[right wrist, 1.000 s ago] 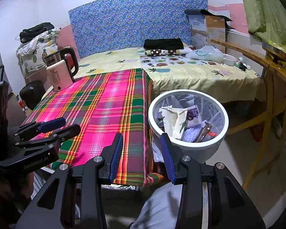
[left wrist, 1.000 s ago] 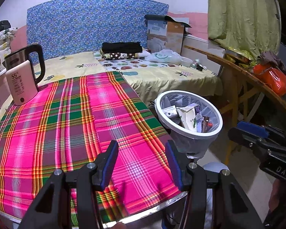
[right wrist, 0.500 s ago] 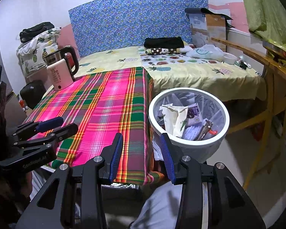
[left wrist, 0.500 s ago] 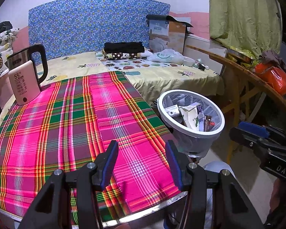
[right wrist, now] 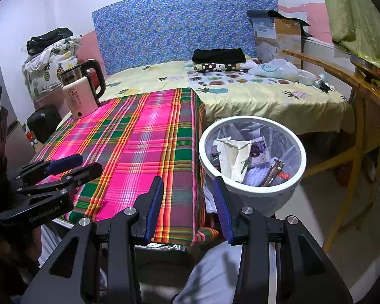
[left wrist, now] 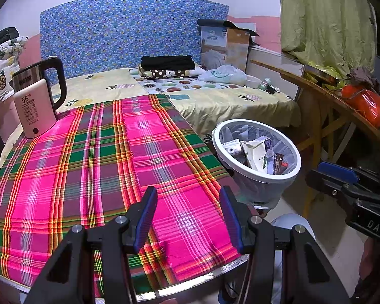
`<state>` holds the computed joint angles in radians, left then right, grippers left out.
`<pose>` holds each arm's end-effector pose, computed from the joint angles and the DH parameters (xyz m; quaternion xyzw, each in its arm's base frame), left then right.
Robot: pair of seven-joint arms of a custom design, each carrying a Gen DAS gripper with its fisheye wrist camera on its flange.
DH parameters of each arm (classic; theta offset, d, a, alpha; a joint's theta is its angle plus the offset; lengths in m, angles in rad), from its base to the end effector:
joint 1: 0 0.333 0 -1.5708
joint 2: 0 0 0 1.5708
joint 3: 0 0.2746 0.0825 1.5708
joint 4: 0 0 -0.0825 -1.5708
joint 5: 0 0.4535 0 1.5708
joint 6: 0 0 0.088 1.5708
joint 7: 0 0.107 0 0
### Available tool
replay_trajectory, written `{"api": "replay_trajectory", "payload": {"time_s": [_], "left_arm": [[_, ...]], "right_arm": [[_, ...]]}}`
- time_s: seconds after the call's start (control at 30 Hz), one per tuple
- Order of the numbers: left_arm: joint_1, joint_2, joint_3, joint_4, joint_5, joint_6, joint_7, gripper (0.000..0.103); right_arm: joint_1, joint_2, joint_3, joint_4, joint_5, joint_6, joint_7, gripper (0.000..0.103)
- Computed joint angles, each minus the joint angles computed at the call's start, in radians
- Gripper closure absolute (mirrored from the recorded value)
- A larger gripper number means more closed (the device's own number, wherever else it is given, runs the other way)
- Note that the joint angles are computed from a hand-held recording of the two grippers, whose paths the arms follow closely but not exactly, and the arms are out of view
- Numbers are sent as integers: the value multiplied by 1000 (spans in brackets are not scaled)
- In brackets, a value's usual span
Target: Collect trash
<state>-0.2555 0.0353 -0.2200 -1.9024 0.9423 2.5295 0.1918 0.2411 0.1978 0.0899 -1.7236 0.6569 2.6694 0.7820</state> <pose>0.5977 -0.3160 0.4757 -0.7155 0.5423 -0.3088 0.3142 0.6920 0.2145 0.4836 -0.8077 0.4085 -0.1609 0.3935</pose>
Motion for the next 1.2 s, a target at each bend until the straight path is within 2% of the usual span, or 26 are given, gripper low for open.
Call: {"api": "replay_trajectory", "payload": {"time_s": [0.7,1.2], "left_arm": [[5,-12,-2,-13,-9,-8,-2,50],[-6,-1,-5,4,-8,-41,-5,50]], "right_arm": [[3,-2,0,-4,-4,2,5,61],[2,0,-1,2,-8,-2,9,61]]}}
